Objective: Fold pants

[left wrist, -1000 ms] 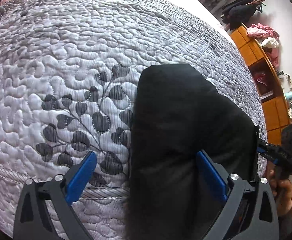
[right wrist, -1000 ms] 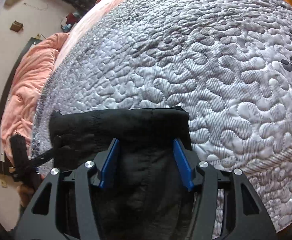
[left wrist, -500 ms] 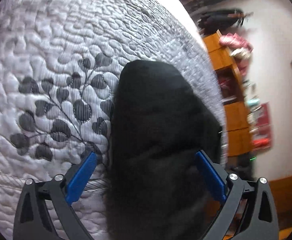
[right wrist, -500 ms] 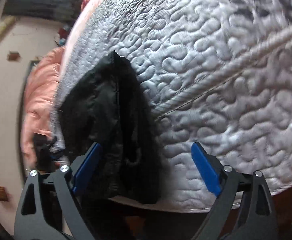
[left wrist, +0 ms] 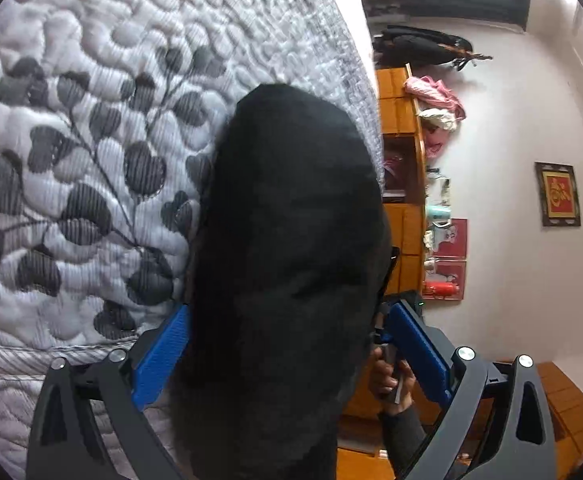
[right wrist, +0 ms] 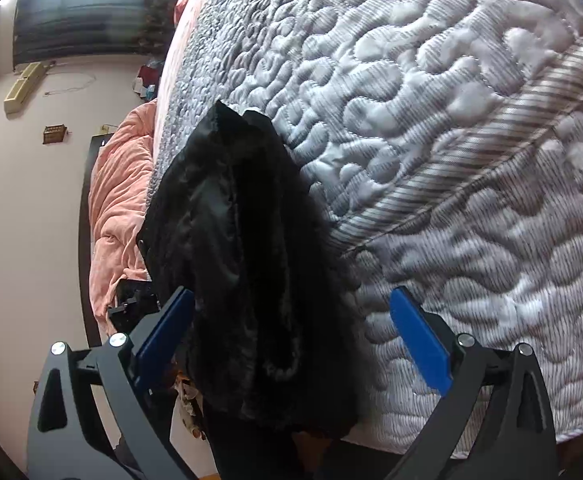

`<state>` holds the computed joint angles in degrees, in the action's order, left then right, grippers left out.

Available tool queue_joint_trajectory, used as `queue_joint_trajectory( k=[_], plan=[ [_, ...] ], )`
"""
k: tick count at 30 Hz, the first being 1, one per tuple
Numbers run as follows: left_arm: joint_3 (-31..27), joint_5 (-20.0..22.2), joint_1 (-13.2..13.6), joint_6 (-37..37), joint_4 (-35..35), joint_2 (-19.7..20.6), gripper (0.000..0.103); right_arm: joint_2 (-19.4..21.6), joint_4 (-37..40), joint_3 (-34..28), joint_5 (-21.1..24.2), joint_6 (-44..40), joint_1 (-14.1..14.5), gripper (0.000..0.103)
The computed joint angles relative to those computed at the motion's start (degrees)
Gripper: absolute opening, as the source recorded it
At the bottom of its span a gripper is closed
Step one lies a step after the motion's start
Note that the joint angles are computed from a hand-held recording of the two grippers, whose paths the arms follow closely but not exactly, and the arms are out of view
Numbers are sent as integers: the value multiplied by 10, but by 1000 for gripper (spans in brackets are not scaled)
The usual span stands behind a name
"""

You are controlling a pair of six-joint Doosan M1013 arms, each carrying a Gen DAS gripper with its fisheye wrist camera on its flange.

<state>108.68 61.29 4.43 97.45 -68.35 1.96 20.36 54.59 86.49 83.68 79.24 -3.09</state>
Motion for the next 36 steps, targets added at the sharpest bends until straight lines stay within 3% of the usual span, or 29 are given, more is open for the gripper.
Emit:
queue_joint_trajectory(
  k=[4,22,24,29,31,36],
  plan=[
    [-11,34,-23,6,27,12,99,10,13,-6,14,-11,8,101],
    [-10,-25,-45,-27,5,20,98,26,43,-17,46,-36,40,101],
    [-1,-31,-41,-25,4,15,94,27,43,-18,44,-34,42,101],
    [1,-43,-44,-35,22,11,72,22,38,-16,36,-44,43,100],
    [-2,-44,-45,-46,33,11,69,15,30,-14,25,-52,48,97],
    [-12,-57,-54,-75,64,7,63,5,25,-4,3,-51,50,72]
  ],
)
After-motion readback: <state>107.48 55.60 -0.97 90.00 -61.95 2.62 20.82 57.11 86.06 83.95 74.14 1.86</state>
